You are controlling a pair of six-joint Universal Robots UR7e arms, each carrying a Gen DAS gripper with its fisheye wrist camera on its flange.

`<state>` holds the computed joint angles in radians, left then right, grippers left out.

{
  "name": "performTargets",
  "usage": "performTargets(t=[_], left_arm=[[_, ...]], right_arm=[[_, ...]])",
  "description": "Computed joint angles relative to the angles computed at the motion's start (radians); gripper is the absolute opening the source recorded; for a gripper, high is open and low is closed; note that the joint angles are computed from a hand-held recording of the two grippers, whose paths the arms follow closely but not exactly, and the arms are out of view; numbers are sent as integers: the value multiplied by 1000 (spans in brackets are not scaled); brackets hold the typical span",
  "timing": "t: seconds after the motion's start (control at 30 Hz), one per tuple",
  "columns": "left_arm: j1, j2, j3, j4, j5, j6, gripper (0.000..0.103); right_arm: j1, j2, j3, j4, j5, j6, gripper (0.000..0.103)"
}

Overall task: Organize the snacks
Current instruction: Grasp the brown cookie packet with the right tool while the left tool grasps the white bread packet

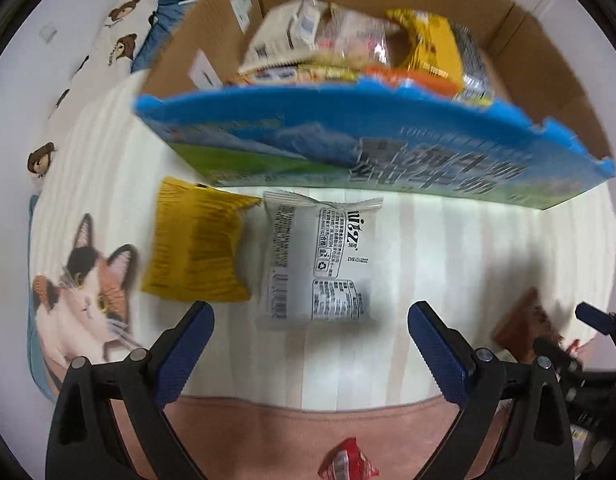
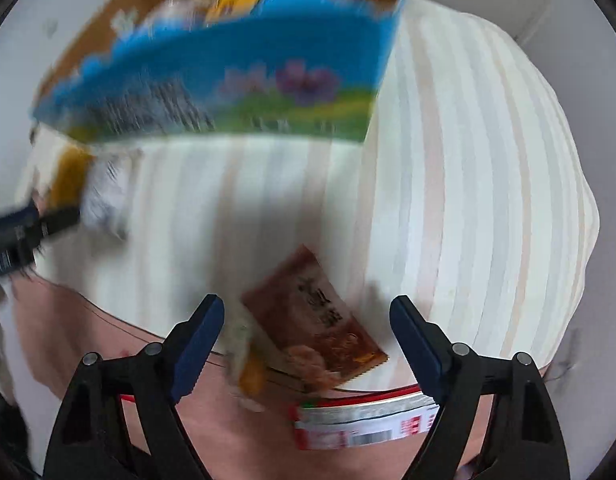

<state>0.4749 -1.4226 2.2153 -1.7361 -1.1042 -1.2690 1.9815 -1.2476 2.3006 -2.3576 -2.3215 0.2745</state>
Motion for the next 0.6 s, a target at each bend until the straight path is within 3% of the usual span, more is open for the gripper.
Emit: performTargets(t=[0.2, 0.23, 0.27, 0.37, 0.47, 0.6], left_arm=[[63, 73, -9, -60, 14, 53, 99], [74, 86, -14, -68, 14, 62, 99], [86, 100, -20, -77, 14, 73, 99], [108, 131, -34, -95, 21, 107, 99], [107, 144, -37, -97, 33, 93, 70], [80, 127, -15, -93, 26, 67, 69]], right_arm=[[-26, 81, 10, 32, -40, -11, 87], [-25, 89, 14, 19, -50, -11, 84], [-21, 96, 23, -9, -70, -2, 73], [-25, 86, 46, -81, -84, 63, 61], [-65, 7, 94, -190, 6, 164, 54], [-146, -88, 150, -284, 173, 231, 52]])
